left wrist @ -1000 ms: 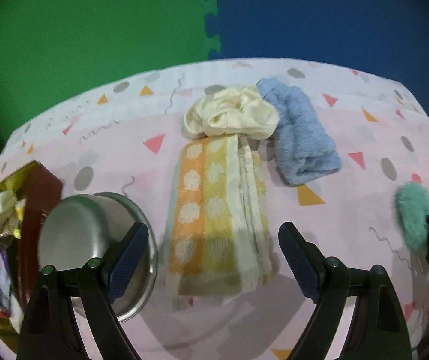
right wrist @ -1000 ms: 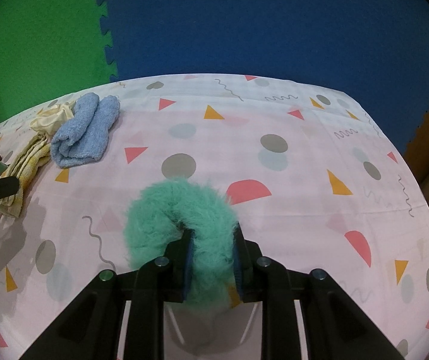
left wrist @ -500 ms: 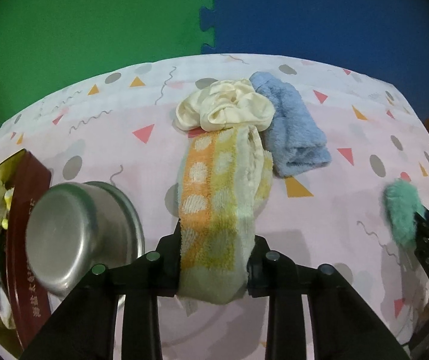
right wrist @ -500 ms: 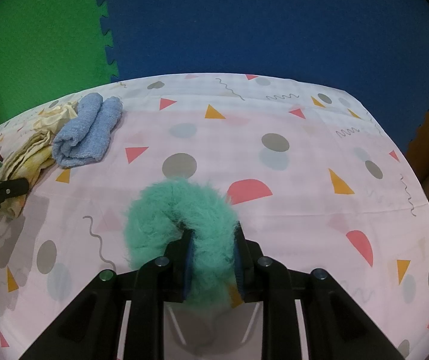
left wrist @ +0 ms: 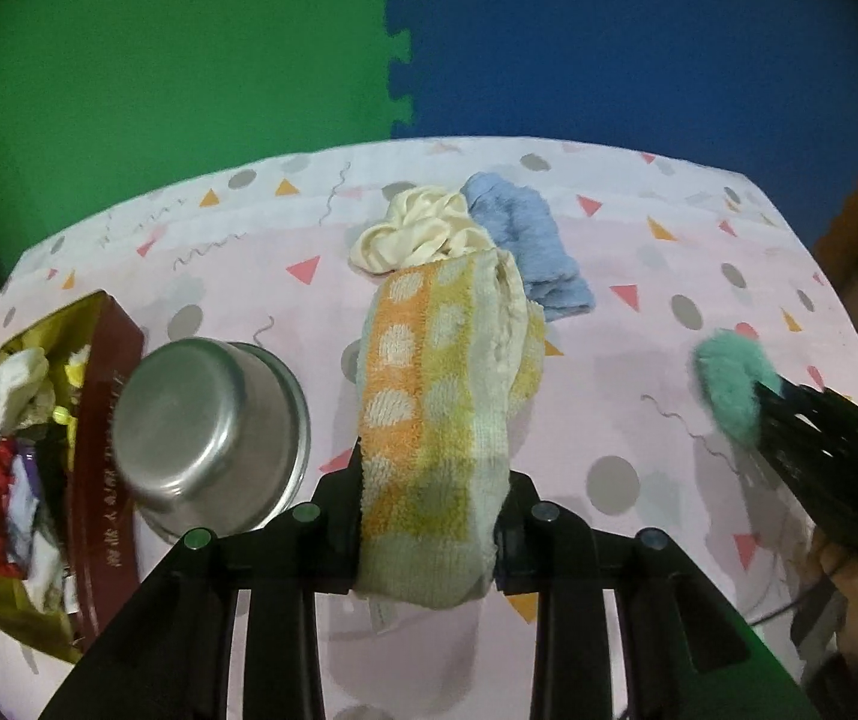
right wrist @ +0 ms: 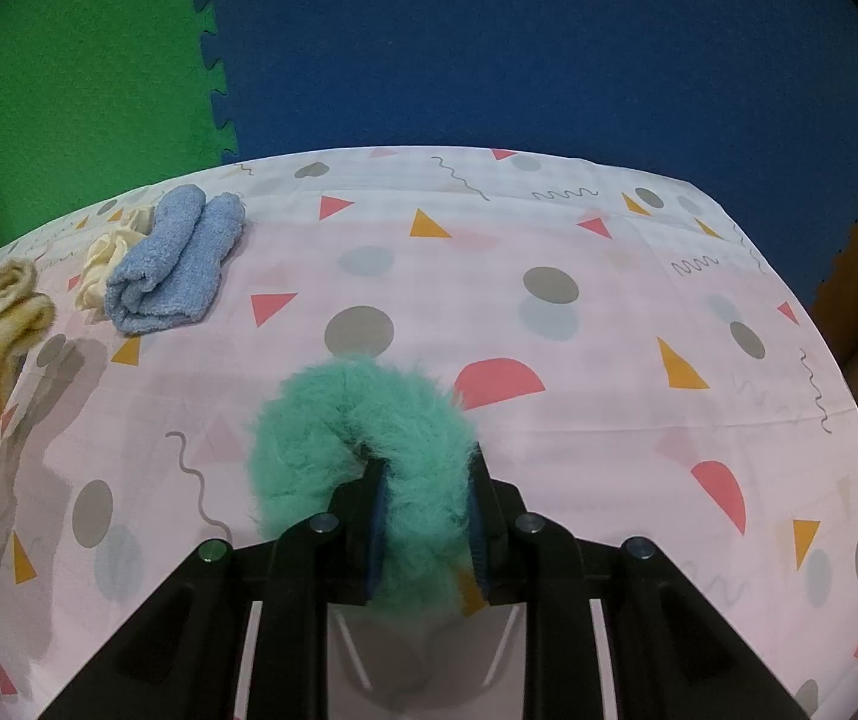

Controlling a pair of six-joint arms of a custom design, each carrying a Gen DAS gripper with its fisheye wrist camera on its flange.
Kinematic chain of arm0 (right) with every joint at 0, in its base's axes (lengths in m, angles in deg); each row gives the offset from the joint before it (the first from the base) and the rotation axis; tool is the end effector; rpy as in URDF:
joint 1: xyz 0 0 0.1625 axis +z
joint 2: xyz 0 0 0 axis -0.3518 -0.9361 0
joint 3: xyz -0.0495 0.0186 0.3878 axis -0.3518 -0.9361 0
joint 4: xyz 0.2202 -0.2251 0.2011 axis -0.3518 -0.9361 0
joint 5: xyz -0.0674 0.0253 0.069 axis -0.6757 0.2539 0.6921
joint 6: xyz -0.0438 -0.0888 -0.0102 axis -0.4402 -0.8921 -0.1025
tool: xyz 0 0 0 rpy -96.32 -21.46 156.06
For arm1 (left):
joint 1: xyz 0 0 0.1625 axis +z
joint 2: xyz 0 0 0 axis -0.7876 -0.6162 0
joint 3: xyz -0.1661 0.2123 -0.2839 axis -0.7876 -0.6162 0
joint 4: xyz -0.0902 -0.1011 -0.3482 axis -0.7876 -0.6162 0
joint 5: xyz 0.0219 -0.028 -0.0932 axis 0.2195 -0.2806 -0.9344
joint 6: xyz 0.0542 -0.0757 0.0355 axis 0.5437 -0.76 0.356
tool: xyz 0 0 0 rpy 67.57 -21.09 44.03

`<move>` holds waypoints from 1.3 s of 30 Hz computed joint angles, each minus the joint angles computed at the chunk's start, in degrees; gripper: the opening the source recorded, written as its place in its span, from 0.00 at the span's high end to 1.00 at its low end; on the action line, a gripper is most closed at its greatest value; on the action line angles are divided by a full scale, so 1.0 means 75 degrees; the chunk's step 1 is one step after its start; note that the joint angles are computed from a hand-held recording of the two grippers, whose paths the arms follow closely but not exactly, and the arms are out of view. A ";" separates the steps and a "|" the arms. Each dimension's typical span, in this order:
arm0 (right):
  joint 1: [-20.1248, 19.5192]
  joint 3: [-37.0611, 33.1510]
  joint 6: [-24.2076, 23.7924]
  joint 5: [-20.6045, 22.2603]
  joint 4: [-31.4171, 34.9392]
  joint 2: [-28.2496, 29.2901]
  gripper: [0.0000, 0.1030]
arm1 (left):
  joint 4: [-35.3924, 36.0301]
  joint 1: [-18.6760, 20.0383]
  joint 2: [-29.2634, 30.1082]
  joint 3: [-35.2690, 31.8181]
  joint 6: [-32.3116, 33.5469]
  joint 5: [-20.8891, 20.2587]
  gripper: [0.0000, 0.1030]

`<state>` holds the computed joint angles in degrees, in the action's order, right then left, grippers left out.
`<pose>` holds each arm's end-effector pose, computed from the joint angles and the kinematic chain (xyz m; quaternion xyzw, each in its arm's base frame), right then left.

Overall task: Organize soft objects
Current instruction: 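Grasp the orange-yellow striped towel with the left tool while the right tool holds the scrunchie, then carry the striped towel over the gold tin and lower it in with the left tool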

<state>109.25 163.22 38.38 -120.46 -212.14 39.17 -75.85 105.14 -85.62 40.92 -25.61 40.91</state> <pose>0.0572 -0.5965 0.1691 0.0576 -0.8537 0.3327 0.3965 -0.2234 -0.6347 0.0903 0.2332 0.8971 -0.2010 0.3168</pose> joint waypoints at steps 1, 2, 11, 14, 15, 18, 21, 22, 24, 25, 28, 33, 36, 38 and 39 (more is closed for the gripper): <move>0.0000 -0.0005 -0.0003 -0.0003 -0.0001 0.0003 0.77 | -0.0004 -0.0039 -0.0095 0.0082 0.0001 -0.0021 0.73; 0.0003 -0.0005 -0.0005 -0.0009 -0.0006 0.0007 0.77 | 0.0007 -0.0063 -0.0171 0.0137 -0.0010 -0.0052 0.73; -0.0002 -0.0008 0.0009 -0.0001 -0.0001 0.0006 0.77 | -0.0049 -0.0221 -0.0960 0.0668 -0.0223 0.0005 0.73; 0.0003 -0.0001 0.0018 -0.0001 0.0000 0.0002 0.77 | -0.0012 -0.0198 -0.1208 0.0784 -0.0308 0.0216 0.73; 0.0001 -0.0002 0.0011 -0.0004 -0.0004 0.0002 0.77 | -0.0022 -0.0186 -0.1282 0.0824 -0.0317 0.0334 0.73; 0.0001 0.0002 0.0004 -0.0010 -0.0014 0.0003 0.77 | -0.0032 -0.0106 -0.1487 0.0901 -0.0341 0.0637 0.73; -0.0002 0.0009 0.0008 -0.0003 -0.0016 -0.0001 0.77 | 0.0048 0.0024 -0.1684 0.0934 -0.0469 0.0972 0.73; -0.0004 0.0007 0.0009 -0.0001 -0.0015 -0.0001 0.77 | 0.0086 0.0077 -0.1742 0.0928 -0.0515 0.1092 0.73; -0.0001 0.0009 0.0004 -0.0010 -0.0023 0.0002 0.77 | 0.0101 0.0157 -0.1819 0.0917 -0.0535 0.1248 0.73; -0.0005 0.0008 0.0008 -0.0002 -0.0018 0.0000 0.77 | 0.0132 0.0203 -0.1870 0.0909 -0.0566 0.1341 0.73; 0.0001 0.0003 0.0003 -0.0014 -0.0024 0.0007 0.77 | 0.0103 0.0338 -0.1999 0.0897 -0.0523 0.1620 0.73; 0.0008 0.0002 -0.0002 -0.0027 -0.0026 0.0009 0.77 | 0.0194 0.0572 -0.2045 0.0745 -0.0598 0.1898 0.73; 0.0007 0.0000 -0.0009 -0.0033 -0.0025 0.0006 0.77 | 0.0167 0.0714 -0.2024 0.0654 -0.0576 0.2013 0.73; 0.0009 0.0002 -0.0008 -0.0034 -0.0024 0.0005 0.77 | 0.0078 0.0838 -0.1984 0.0578 -0.0459 0.2062 0.72; 0.0010 -0.0001 -0.0007 -0.0036 -0.0026 0.0009 0.77 | 0.0159 0.0905 -0.1962 0.0514 -0.0535 0.2119 0.72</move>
